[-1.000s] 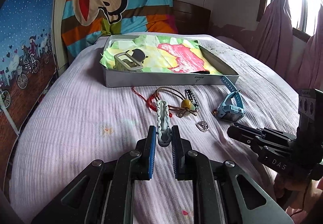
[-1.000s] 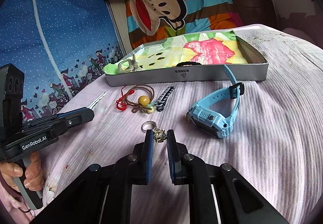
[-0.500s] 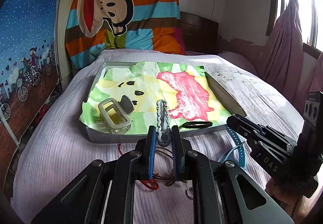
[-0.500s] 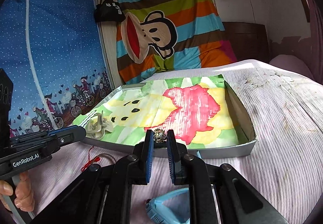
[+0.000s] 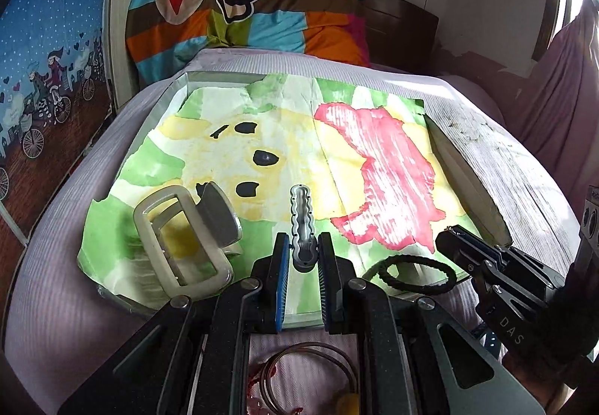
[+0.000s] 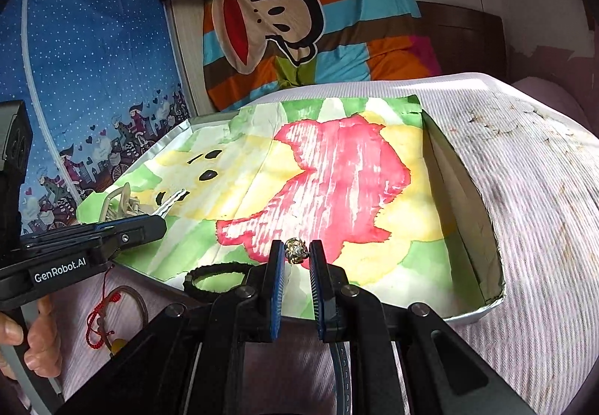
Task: Organize jewelry
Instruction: 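Carry the keychain and earring into the silver tray and open both grippers, then withdraw both grippers from the tray back over the bed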
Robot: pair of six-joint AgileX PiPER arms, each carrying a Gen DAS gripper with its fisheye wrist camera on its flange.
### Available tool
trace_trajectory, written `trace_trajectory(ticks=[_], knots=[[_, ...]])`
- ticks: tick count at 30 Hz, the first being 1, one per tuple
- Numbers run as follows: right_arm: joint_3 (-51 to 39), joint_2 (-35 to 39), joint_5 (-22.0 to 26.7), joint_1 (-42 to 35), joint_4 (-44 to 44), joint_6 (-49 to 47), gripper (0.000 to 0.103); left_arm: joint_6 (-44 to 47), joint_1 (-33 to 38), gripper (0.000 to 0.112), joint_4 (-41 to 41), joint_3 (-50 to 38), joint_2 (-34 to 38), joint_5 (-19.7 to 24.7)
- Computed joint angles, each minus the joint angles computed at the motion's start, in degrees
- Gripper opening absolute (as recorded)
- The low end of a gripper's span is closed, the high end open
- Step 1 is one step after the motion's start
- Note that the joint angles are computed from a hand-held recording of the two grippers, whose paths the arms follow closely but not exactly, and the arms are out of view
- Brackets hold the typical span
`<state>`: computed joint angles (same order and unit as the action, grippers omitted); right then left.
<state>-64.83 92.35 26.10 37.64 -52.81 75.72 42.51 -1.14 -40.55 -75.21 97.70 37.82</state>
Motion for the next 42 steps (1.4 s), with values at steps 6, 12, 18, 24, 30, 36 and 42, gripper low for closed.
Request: trace_trajectory(ticks=[6,12,18,24,30,36,42], knots=[[-0.8,0.3,0.1,-0.5,3.8,-4.2,0.013,-1.6,-1.4,0.012,3.8,-0.5,0.5,0.0],[-0.8,0.2,-0.3,-0.9,5.5,-5.8,0.013,-4.9,-2.7,0.012,7.4,-1.1,1.0,-0.2],[0.3,-0.8,-1.1,-1.0,3.3,-2.9,0.019,-5.1,-2.1,0.013,6.2,-1.4,0.9,0.5],[1.5,-4.0,3.5,1.7,-3.0,3.6,0.034,3.3,1.1,0.040,-4.9,3.9,-4.0,-0.1],[3.0,-9.3,11.6,9.2,-13.9,15.0,0.068,10.4,4.9,0.074,-13.7,10.7,-12.7,-2.2],[4.8,-13.4,23.5,19.6,-23.7,23.6,0.103,17.0,10.2,0.093,-21.0,16.6,-21.5,-1.2],[6.4,-14.7,33.2,28.0,-28.3,26.8,0.103,25.6,17.8,0.096,-27.6,22.2,-29.3,3.8]])
